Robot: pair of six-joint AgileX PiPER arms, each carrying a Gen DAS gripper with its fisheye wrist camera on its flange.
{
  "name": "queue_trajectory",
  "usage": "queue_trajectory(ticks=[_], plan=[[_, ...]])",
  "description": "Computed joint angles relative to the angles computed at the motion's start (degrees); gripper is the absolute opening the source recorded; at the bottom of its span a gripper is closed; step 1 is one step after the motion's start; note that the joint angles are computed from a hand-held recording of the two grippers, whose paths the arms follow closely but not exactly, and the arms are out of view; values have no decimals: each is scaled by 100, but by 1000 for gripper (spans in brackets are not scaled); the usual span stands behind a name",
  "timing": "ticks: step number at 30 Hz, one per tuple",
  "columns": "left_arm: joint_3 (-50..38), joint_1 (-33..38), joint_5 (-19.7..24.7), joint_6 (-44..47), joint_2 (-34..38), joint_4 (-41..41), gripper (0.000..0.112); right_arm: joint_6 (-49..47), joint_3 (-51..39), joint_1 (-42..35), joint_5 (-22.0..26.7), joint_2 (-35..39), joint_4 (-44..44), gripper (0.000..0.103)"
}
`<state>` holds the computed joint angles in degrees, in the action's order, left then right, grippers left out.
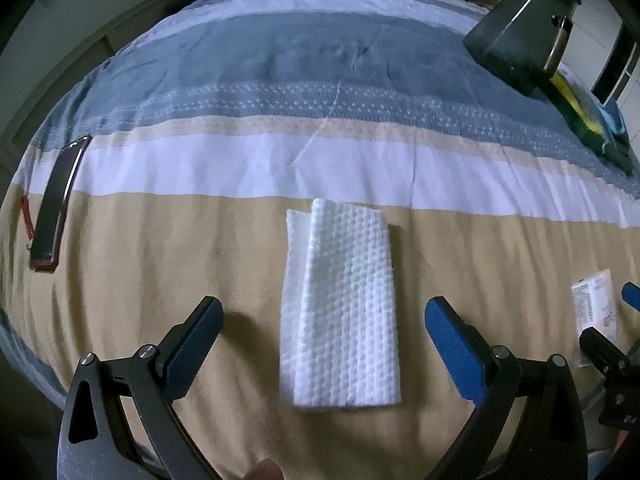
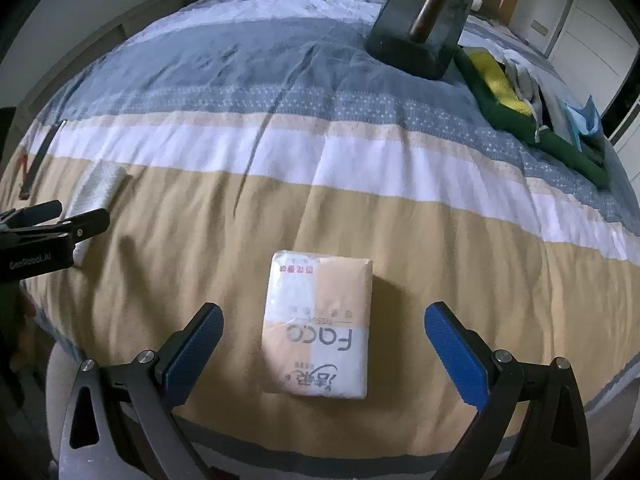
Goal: Organize soft objects
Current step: 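Move the left tool over the white wipe while the right tool approaches the tissue pack, then close the left tool on the white wipe while the right tool grips the Face tissue pack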
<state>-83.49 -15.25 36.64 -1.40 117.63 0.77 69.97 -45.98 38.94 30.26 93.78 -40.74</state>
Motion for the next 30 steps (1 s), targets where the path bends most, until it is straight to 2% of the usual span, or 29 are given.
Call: queue_trajectory(ticks=[6,9,17,20,30], plan=[[-63,-17,-106,2,185,97,99,85,-55,-131,-235,330,-74,103],[-283,-58,13,-87,326,199,99,27,-126,-229,-362,518,-24,102],[-266,-85,-22,-152,381,306,102,91,-112,-320,-491,620,-129,101],[-384,-182,37,-410,476,552,102,41,-151,-288,-434,665,-145,95],[-468,-306,61,-937,545,948,101,-117,-212,-225,-425,669,-228,61]])
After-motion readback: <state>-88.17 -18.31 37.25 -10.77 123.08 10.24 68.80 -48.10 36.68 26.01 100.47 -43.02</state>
